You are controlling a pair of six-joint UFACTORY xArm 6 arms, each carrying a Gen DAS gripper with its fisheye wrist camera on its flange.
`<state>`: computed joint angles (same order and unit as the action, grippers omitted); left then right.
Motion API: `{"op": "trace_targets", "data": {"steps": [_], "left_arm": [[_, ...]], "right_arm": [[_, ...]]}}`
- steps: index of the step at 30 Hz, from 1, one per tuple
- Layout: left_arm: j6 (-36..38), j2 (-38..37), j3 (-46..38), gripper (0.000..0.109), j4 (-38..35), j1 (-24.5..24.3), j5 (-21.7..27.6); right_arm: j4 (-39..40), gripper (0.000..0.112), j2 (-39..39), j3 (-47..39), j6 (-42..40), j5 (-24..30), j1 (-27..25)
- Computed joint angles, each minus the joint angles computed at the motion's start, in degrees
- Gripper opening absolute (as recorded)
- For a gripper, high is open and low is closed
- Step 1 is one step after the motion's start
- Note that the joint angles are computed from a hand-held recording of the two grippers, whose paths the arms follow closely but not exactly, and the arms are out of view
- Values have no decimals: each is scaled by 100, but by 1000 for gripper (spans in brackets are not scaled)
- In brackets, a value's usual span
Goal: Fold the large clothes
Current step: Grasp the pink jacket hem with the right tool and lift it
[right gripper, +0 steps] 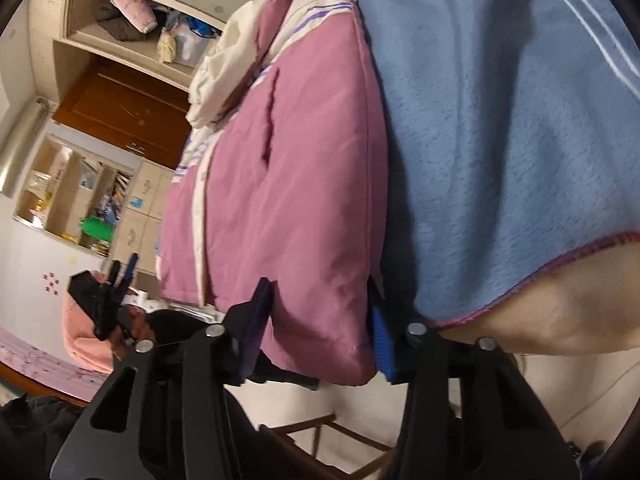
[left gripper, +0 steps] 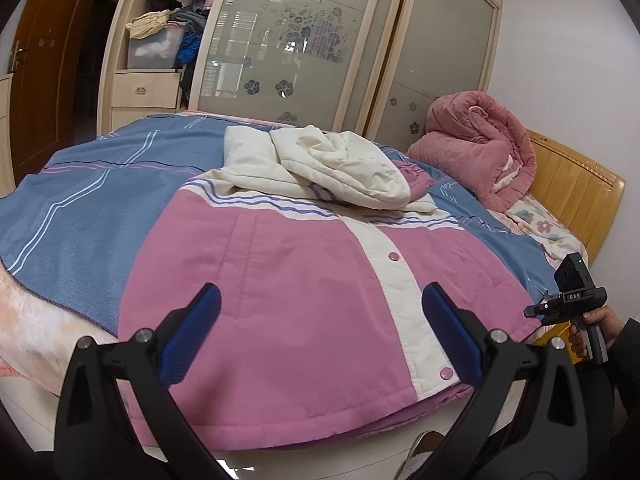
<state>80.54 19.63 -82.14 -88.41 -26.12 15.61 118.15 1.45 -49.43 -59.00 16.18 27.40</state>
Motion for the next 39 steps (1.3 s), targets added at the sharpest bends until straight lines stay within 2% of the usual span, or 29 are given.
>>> {"op": "trace_targets", "data": {"steps": [2,4,5,7,8,16,19,20,21,22,24,30,33,34,35,37,39], "left_arm": [[-19,16,-10,101,43,-17,-4],[-22,10,-3,101,48,-14,14],[-17,10,-4,101,41,-15,20],[-11,10,7,101,45,-25,-18],[-16,4,19,101,53,-21,-21],[-134,5,42,101,149,9,7],[-50,-18,57,101,96,17,85],[3,-26,67,101,75,13,95],[32,-43,85,101,65,-2,85],[60,-56,102,101,57,-9,86],[82,-72,121,101,73,-18,74],[1,-141,215,101,167,44,117],[-382,-259,328,101,539,307,583],[-697,-296,347,101,736,487,905],[-1167,-289,306,101,1020,757,1466],[-1943,-173,137,101,1476,1174,2264],[-2621,45,-120,101,1784,1637,3085]], "right_arm": [[417,42,-42,35,-379,321,-125],[925,42,-121,179,-820,928,-315],[964,44,-122,172,-834,905,-338],[528,46,4,-23,-346,233,-236],[307,47,71,-69,-111,66,-195],[356,50,318,-186,-121,1189,-479],[318,50,358,-215,-132,1305,-491],[325,48,352,-233,-163,1235,-463],[316,41,328,-242,-202,1199,-453],[386,30,284,-221,-296,1143,-430],[574,22,177,-177,-574,1042,-377],[1531,14,-25,-193,-1532,907,-263],[2327,13,-90,-198,-2189,1014,-256],[2594,13,-99,-251,-2473,1006,-239],[2835,13,-112,-239,-2692,1089,-240],[3155,13,-147,-202,-3021,1298,-284],[3145,13,-135,-200,-3101,1497,-333]]}}
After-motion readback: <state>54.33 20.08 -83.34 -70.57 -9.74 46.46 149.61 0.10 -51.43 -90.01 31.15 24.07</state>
